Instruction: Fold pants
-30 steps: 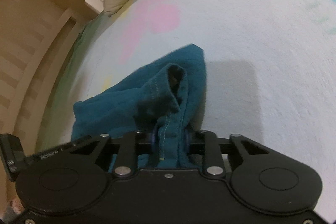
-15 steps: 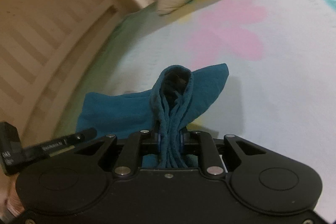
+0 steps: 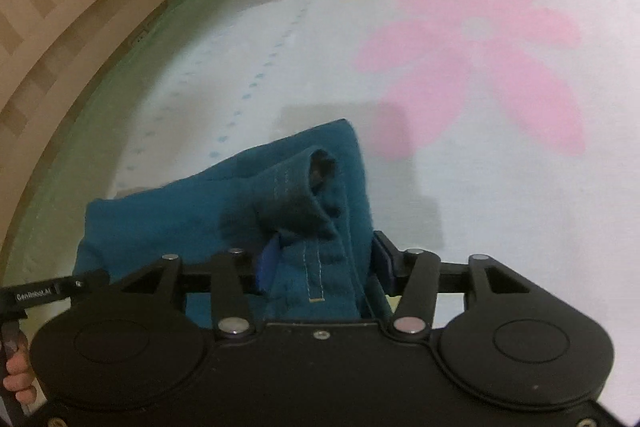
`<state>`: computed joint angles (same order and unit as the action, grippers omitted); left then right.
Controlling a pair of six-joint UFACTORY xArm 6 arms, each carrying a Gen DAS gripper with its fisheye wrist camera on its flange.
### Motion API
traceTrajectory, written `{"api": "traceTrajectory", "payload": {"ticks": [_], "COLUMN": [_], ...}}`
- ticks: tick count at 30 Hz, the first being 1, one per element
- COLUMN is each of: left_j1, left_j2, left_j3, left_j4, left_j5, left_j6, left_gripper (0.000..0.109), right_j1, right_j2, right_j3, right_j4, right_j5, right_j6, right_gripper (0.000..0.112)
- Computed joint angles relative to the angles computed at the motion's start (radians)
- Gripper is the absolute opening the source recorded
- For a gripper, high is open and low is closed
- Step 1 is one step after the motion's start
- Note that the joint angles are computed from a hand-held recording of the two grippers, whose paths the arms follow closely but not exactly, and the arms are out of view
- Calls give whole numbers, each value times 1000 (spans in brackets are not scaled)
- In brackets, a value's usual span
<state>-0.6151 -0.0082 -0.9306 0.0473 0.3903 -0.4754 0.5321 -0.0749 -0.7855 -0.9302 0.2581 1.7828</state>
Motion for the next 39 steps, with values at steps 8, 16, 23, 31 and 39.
{"api": "traceTrajectory", "payload": {"ticks": [8, 16, 23, 31, 39], "left_j1": [-34, -177, -243, -281, -393], "left_j2": [-128, -188, -143, -186, -311], "left_j3": [25, 86, 124, 100, 118], "left_j4": [419, 400, 463, 529, 552], "left_j5": [92, 158, 161, 243, 358], "left_j6": [-416, -494, -561, -587, -652], "left_gripper": [22, 22, 22, 22, 22], "right_j1": [117, 271, 345, 396, 572], "right_j2": [-162, -49, -5, -81, -220], "right_j3": [30, -58, -31, -13, 20], "right_j4": [-178, -123, 10, -53, -49], "right_j5": [190, 266, 318, 374, 574], "right_j6": [102, 16, -51, 43, 165], "right_gripper": [58, 48, 39, 41, 46]}}
